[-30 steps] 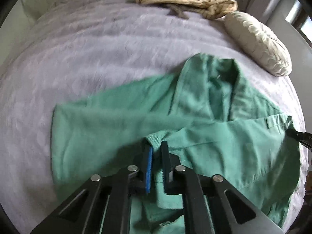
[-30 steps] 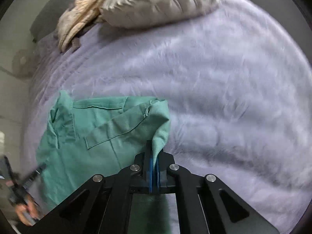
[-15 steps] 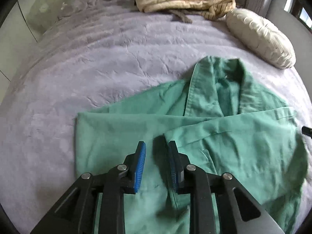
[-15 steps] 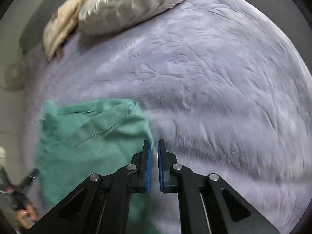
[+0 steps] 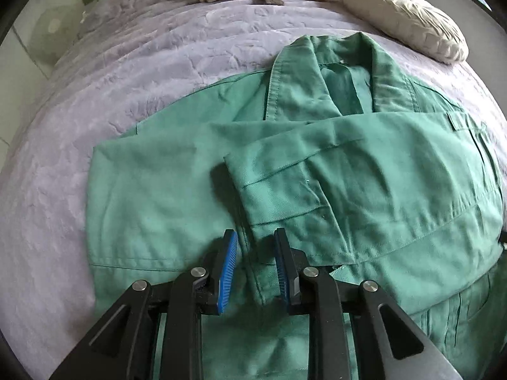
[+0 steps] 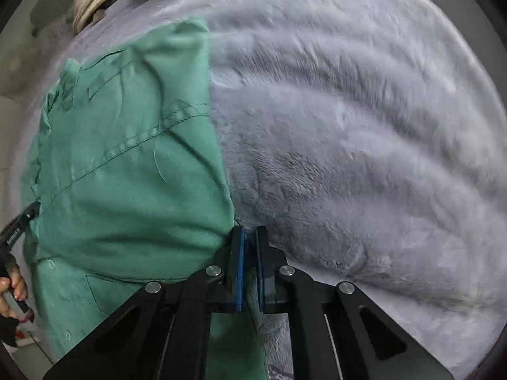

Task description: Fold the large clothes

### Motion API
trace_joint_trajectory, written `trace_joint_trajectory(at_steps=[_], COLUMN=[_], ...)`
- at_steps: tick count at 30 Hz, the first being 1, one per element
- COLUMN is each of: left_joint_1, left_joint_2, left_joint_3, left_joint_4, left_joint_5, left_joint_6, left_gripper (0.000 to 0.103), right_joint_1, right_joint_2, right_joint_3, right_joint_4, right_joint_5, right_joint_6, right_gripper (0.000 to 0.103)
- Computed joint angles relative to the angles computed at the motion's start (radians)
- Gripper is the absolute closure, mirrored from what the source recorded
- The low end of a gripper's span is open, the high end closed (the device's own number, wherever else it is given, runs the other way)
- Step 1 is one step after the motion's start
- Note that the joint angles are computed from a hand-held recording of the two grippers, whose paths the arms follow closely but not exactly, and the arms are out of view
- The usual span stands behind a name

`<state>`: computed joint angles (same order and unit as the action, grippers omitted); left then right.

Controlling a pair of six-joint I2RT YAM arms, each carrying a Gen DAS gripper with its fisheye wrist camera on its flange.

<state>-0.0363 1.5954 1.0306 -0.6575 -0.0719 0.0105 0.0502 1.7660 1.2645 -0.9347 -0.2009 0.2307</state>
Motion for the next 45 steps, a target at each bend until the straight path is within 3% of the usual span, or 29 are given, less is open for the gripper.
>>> trace_joint_trajectory(at_steps=[4,8,14,18,21,24,28,37,39,40,41,44,45], left_joint_1=[0.045,0.114,0.042,0.008,0.049,0.057,0.098,0.134,0.116,0.117,0.114,0.107,0.103], left_joint_2=[-0.043,-0.142,-0.162,-0.104,-0.117,-0.133,-0.161,-0.27,-0.297,-0.304,-0.332,-0.38,-0.377], left_joint_3=[0.037,0.036,-0.016,-0.088,-0.133,-0.126,-0.116,-0.13,-0.127,-0.126,-0.135,-0.147,-0.143], left_joint_4=[-0.083,-0.175,-0.16,-0.06,-0.009,-0.038,-0.102,-0.216,-0.25,-0.258,-0.252,-0.247,-0.253], left_joint_5=[-0.027,0.075,0.12,0.089,0.149,0.101,0.068,0.064,0.055,0.055,0.049,0.04,0.036], left_joint_6=[0.009,0.008,-0.042,-0.086,-0.077,-0.075,-0.064,-0.069,-0.075,-0.075,-0.083,-0.077,-0.082], left_gripper=[0.077,0.077,0.077,0.077,0.076,0.058,0.058,0.058,0.044,0.018,0.007,0.007,0.007], right_joint_1=[-0.011,-0.019,0.077,0.147,0.164,0.136,0.157,0.152,0.153,0.161,0.162,0.148,0.135], right_joint_2=[-0.049,-0.132,-0.171,-0.126,-0.056,-0.046,-0.059,-0.109,-0.115,-0.117,-0.112,-0.07,-0.035], right_joint_3=[0.007,0.044,0.093,0.087,0.058,-0.014,0.013,0.06,0.079,0.086,0.1,0.175,0.215], right_joint_4=[-0.039,-0.104,-0.079,-0.048,-0.041,0.022,-0.03,-0.147,-0.169,-0.172,-0.173,-0.181,-0.179], right_joint_5=[0.016,0.037,-0.01,0.015,0.076,0.051,0.092,0.077,0.075,0.076,0.074,0.057,0.044], right_joint_6=[0.016,0.024,0.054,0.053,0.049,0.029,0.012,0.069,0.075,0.084,0.086,0.097,0.099], right_gripper=[0.093,0.093,0.093,0.093,0.094,0.1,0.099,0.095,0.095,0.095,0.095,0.093,0.085])
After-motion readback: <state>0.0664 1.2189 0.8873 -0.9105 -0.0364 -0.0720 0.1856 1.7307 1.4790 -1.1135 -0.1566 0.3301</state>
